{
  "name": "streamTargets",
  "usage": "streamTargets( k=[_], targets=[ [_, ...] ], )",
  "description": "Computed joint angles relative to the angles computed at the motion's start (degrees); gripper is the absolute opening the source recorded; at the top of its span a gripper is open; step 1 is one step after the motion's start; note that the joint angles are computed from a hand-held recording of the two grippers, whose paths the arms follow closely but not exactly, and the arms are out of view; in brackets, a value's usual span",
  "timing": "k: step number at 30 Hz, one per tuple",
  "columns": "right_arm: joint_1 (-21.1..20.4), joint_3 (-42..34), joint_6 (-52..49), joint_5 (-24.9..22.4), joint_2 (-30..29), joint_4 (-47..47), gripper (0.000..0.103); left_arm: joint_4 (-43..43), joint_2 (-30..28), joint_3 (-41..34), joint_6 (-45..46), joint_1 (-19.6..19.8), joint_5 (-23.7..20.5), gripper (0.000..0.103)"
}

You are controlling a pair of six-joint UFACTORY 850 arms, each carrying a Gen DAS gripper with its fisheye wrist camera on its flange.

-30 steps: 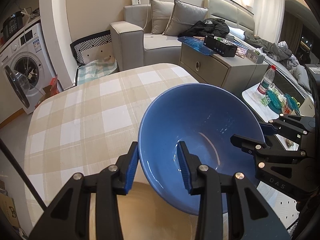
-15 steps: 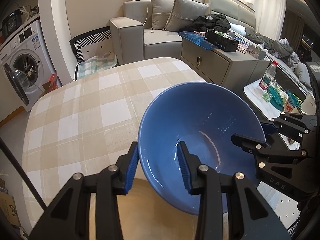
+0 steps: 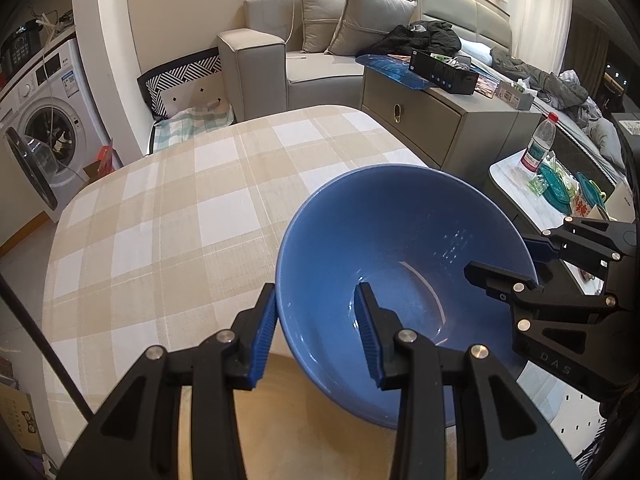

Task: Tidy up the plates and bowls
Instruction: 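Lower the held blue bowl into the nested blue bowls, then open both grippers to release the stacked bowl rim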

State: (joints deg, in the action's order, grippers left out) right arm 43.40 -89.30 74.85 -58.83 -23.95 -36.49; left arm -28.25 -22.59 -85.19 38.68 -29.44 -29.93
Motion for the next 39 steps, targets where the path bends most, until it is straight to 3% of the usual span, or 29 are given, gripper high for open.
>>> streamTargets(
  k=[18, 28, 39],
  targets=[
    [0.6, -2.2, -1.9, -4.3, -2.6, -0.9, 0.034, 3.1, 0.1, 0.9, -1.4, -0.7, 2.1, 0.037],
    [0.5, -1.6, -1.3, -3.4, -2.4, -0.9, 0.034, 4.0, 0.3, 1.2, -1.3, -1.0, 2.7, 0.043],
    [0.2, 0.2, -1.0, -0.5, -1.1, -0.2, 0.044, 2.8, 0.1, 0.9, -0.3, -0.8, 1.8, 0.049]
  ],
)
